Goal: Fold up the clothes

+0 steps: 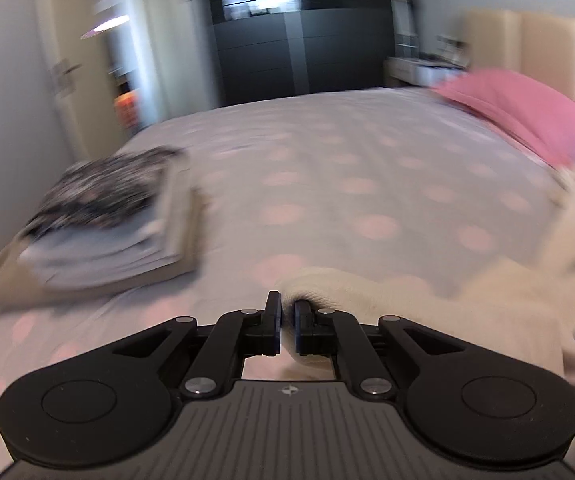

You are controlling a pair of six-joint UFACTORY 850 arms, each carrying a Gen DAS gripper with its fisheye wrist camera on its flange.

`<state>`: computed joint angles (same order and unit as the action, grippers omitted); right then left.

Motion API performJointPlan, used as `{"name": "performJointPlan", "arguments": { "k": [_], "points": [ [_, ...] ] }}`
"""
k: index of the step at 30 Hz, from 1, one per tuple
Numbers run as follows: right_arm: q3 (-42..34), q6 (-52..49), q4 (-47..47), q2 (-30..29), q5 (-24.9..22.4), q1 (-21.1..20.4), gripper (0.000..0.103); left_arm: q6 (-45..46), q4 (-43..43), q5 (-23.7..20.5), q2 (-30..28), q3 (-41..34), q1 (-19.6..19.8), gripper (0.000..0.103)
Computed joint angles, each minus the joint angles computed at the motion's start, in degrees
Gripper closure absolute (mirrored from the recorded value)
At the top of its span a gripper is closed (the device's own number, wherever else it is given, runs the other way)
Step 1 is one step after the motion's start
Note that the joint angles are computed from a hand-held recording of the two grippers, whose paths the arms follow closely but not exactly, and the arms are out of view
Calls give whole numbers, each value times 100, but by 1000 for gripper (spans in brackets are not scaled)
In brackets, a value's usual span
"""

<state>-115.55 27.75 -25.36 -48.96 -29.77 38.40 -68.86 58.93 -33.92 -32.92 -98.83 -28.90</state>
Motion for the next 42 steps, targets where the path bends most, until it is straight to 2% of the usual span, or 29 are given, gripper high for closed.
{"name": "performJointPlan", "arguments": {
  "k": [4, 7, 12, 15, 16, 18, 19, 20, 26, 33, 38, 42],
  "points": [
    [-173, -354, 132, -171, -316, -5, 33, -685, 280, -634, 70, 78, 129, 99],
    [-239, -589, 132, -275, -449, 13, 33, -735, 446, -1061, 50, 64, 157, 99],
    [-265, -908, 259, -336, -510, 38, 33, 297, -328, -1326, -141, -175, 176, 98],
    [-335, -1104, 447, -381, -573, 49, 33, 794, -503, -1427, -239, -240, 92, 95],
    [-332, -1133, 445, -380, -578, 58, 33, 887, -526, -1410, -246, -237, 70, 91],
    [-264, -1108, 375, -339, -540, 80, 33, 1060, -621, -1241, -203, -185, 47, 73],
    [-227, -1107, 386, -310, -481, 83, 33, 1138, -676, -1141, -172, -150, 34, 53],
    [-190, -1106, 397, -282, -423, 85, 33, 1210, -727, -1042, -142, -115, 19, 39],
    [-138, -1316, 622, -229, -284, 99, 33, 1906, -823, -510, -116, 9, -153, 39],
    [-159, -1792, 1544, -221, -125, 52, 32, 3701, -2133, 212, -211, 38, -249, 39],
    [-362, -1831, 1566, -347, -245, 102, 32, 4747, -2561, 269, -293, 86, -368, 37],
    [-400, -1815, 1557, -386, -250, 101, 32, 4911, -2489, 283, -372, 147, -440, 33]
  ]
}}
